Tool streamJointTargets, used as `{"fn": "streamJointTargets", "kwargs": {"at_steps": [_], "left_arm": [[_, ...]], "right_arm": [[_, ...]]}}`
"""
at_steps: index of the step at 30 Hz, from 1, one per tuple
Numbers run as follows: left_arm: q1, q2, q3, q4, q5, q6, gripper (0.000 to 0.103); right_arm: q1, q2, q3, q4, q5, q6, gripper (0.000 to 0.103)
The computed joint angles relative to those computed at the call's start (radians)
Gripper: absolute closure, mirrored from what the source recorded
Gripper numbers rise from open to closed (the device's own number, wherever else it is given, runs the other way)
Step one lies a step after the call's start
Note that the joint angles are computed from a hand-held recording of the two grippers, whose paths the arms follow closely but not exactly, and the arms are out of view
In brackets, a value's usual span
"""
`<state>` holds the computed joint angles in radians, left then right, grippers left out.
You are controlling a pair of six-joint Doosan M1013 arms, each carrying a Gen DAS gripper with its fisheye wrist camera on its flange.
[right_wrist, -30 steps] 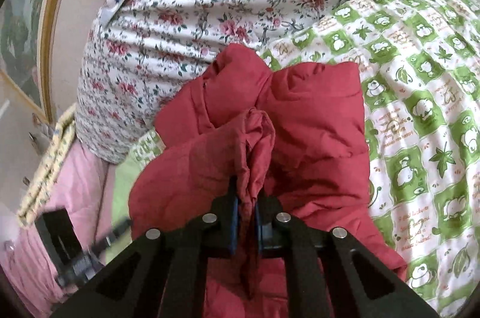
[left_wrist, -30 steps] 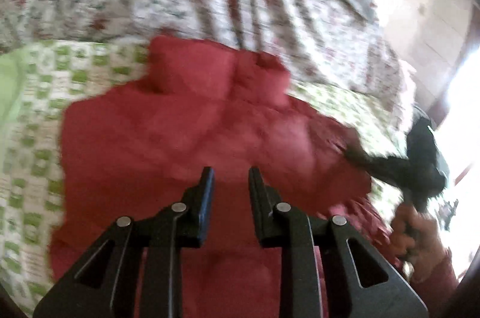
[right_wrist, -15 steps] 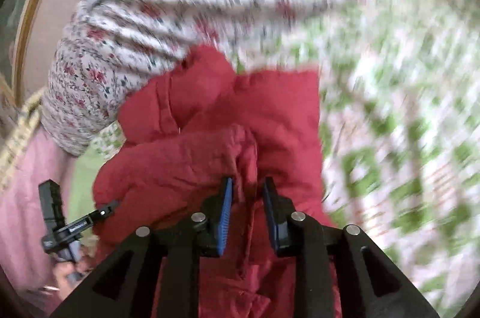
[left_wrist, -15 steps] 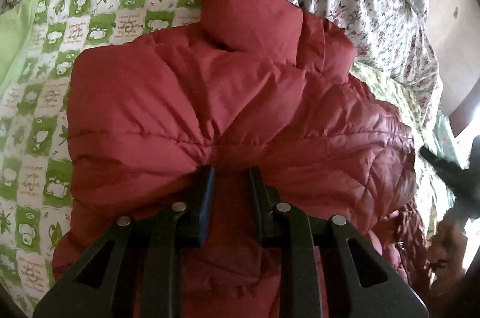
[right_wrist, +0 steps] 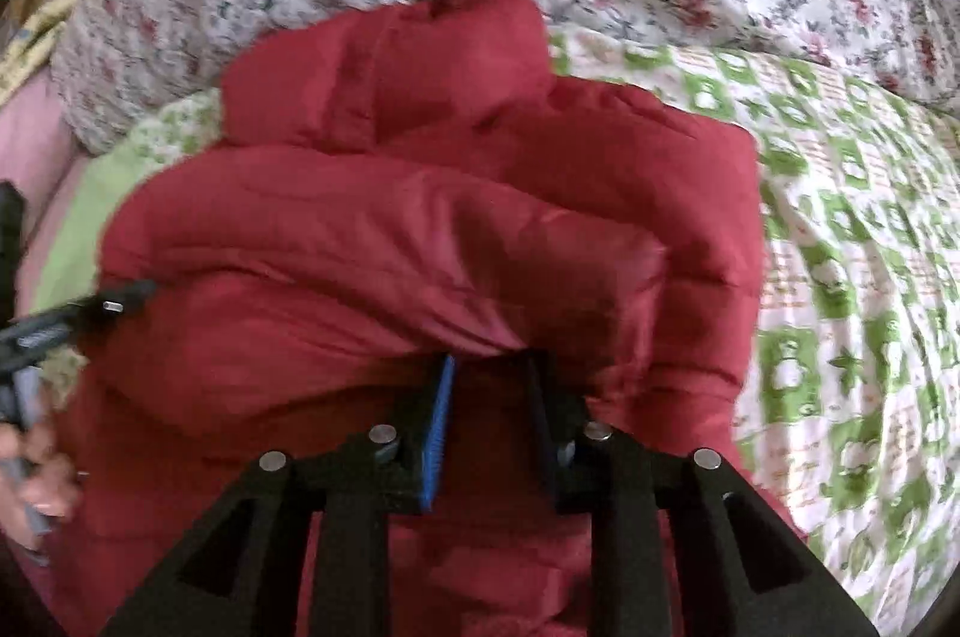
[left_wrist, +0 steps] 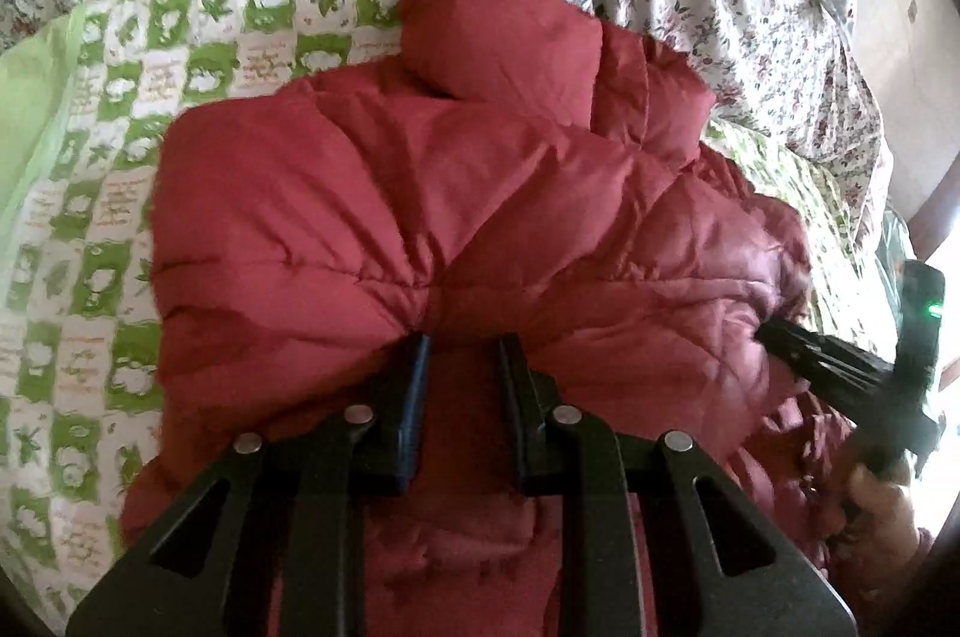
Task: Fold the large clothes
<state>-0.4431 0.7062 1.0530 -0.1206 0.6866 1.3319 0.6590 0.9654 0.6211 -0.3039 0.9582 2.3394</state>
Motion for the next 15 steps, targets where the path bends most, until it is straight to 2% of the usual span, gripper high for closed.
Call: {"fn": "streamJointTargets", "kwargs": {"at_steps": [4,7,8,11,15], "left_arm": [[-0.003,-0.033,0.036,0.072,-0.019,-0.041,0.083],[0.005,-0.012,0.014,0.042,0.030,-0.012,0.083],[0.007,-0.006,0.010,0.034,0.035,-0.006,0.083],[0.000,0.006,0.002,0.078,0.042,-0.033,0.083],[-0.007,0.008,0.003,0.123,0.038,-0.061,0.083]], "right_arm": [[-0.005,-0.004,0.015,0.006,-0.014,0.005,0.080],[-0.007,-0.018,0.045,0.012,-0.047,0.018,0.080],[-0.007,-0.008,0.026,0.018,-0.040,0.016,0.080],[-0.006,-0.034,0.057,0.030,-0.058,0.045,0.080],[0.010,-0.070,0.100,-0.033,-0.101,0.073,0.073]]}}
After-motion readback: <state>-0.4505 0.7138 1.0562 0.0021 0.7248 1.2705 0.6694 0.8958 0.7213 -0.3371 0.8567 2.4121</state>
